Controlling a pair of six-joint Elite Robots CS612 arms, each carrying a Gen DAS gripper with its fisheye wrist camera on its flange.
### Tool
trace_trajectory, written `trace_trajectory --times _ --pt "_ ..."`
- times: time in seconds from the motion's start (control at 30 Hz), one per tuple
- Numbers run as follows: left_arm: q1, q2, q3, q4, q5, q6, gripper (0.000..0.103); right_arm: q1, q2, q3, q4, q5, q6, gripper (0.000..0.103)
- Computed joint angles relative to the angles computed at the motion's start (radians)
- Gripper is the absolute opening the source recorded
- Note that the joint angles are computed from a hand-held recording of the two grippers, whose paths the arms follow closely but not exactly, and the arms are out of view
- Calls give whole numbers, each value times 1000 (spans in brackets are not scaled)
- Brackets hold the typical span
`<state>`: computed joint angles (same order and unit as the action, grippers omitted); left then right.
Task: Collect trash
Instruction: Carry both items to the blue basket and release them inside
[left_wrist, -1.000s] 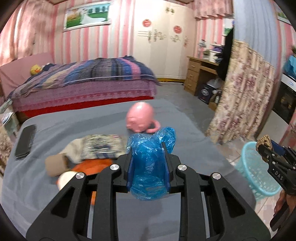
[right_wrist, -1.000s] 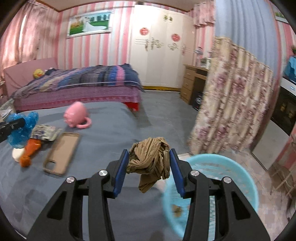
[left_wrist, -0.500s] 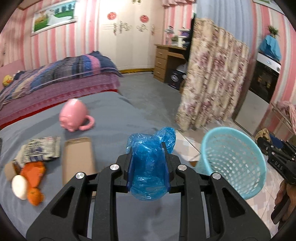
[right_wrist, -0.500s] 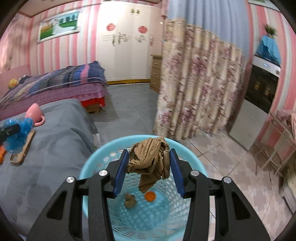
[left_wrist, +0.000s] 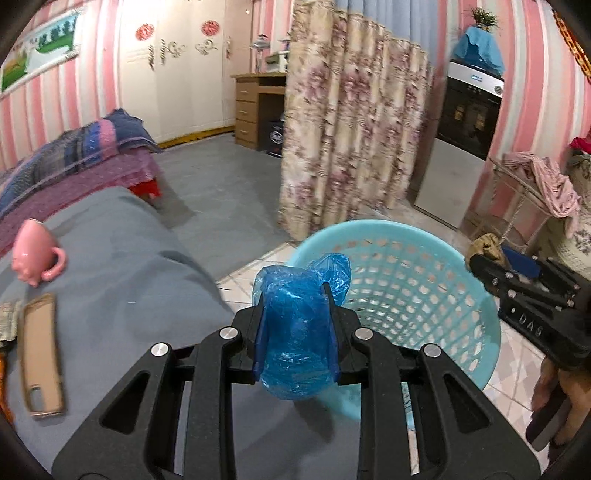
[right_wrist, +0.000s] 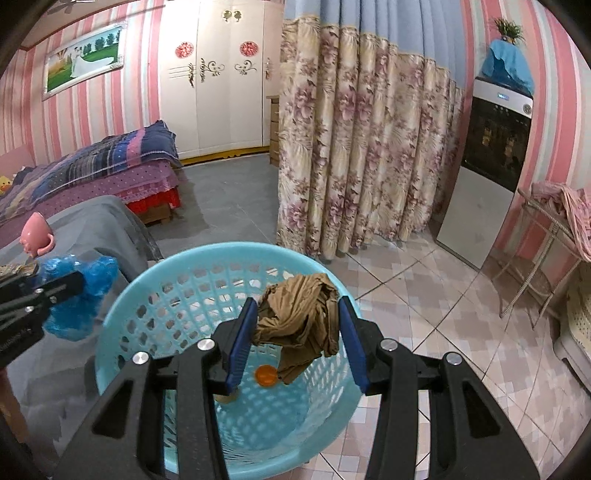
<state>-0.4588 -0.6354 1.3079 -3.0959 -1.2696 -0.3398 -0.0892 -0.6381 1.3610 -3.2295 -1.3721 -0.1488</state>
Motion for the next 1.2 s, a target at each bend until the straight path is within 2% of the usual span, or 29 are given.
trace_trajectory --times 0.17,0.23,0.3,0.33,0.4,0.53,0.83,0.87,0.97,1.03,1.1,1.2 --pt "6 32 -60 34 -37 0 27 -4 8 -7 17 -11 5 45" --pt "9 39 -79 45 -52 5 48 -4 10 -10 22 -15 5 45" --pt "7 40 -83 44 -27 7 64 -4 11 -14 26 -19 5 45" --pt "8 40 -82 38 -23 9 67 -4 12 -14 26 -20 5 45" --pt "11 37 -77 28 -21 10 69 -3 12 -15 26 -24 2 45" --pt "11 22 -47 11 32 6 81 0 13 -14 25 -27 4 45" --pt "25 -19 27 6 97 -34 88 21 27 -49 70 4 -8 46" --pt "25 -24 36 2 106 -30 88 23 30 -57 80 11 -6 48" --pt "26 -45 76 -29 132 -25 91 32 36 -72 92 10 -9 70" --pt "30 -58 100 -42 138 -29 92 38 38 -75 86 0 -13 73" --pt "34 -69 121 -50 152 -29 92 46 38 -80 90 -19 -9 84" --pt "38 -86 147 -60 169 -35 92 53 35 -74 79 -29 3 90"
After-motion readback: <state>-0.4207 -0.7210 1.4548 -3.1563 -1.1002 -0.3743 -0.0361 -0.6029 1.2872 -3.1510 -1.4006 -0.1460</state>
